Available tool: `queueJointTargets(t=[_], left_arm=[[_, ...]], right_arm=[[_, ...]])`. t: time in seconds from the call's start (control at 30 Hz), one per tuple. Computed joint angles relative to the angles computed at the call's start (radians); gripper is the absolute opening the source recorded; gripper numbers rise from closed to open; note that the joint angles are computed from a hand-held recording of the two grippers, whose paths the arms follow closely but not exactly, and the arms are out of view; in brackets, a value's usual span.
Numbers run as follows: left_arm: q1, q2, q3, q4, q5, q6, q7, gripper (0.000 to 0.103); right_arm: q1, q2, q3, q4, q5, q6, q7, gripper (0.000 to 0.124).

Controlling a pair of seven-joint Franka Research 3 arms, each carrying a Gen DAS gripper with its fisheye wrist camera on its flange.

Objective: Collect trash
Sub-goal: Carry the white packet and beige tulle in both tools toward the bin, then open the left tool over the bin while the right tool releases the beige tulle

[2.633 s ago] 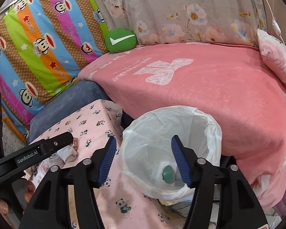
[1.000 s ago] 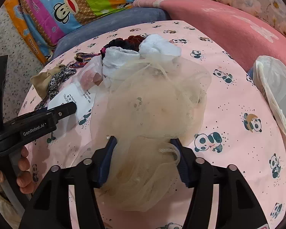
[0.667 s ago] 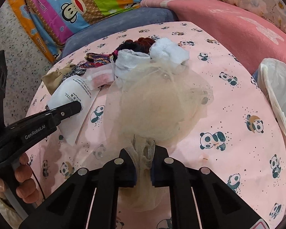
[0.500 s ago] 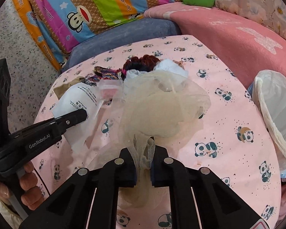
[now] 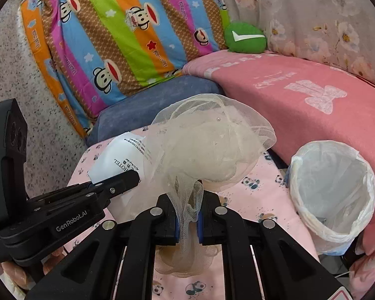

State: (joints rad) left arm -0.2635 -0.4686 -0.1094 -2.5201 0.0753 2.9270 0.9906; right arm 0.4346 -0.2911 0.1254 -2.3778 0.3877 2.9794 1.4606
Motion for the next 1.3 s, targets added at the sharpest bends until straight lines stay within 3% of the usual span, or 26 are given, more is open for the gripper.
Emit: queueJointTargets(t=[0.63,0.93,1.1,1.2,1.27,1.3], left_arm=[[-0.082,0.321,-0.107,0.385,-0.005,-0.024,0.081,0.008],[-0.092,0.467,-0.156,0.54,-0.033,-0.056,0.158,0.008],[-0.088,0.533,-0.168,0.607,0.029,-0.075,0.111,0.01],[-0.077,0.559,-0.182,0.627,-0.019,-0.059,0.14,0.021],[-0.081,0.571,-0.174,0.633,0.013,-0.037,0.096,0.046],[-0.087,0.575,-0.162,0.635,0.059,-0.028,0.048,0.049]], right_arm=[[-0.167,-0.107,-0.1,-0.046,-0.01,0.043,0.008,0.009],[-0.218,-0.069,-0.137,-0.034,0.006,0.038,-0.019,0.01],[-0.223,-0.029,-0.163,-0.011,0.035,0.029,-0.045,0.01],[-0.204,-0.003,-0.189,0.012,0.08,0.021,-0.083,0.013],[-0.203,0.018,-0.191,0.027,0.103,0.024,-0.101,0.017],[-0.212,0.025,-0.182,0.03,0.104,0.031,-0.099,0.019]])
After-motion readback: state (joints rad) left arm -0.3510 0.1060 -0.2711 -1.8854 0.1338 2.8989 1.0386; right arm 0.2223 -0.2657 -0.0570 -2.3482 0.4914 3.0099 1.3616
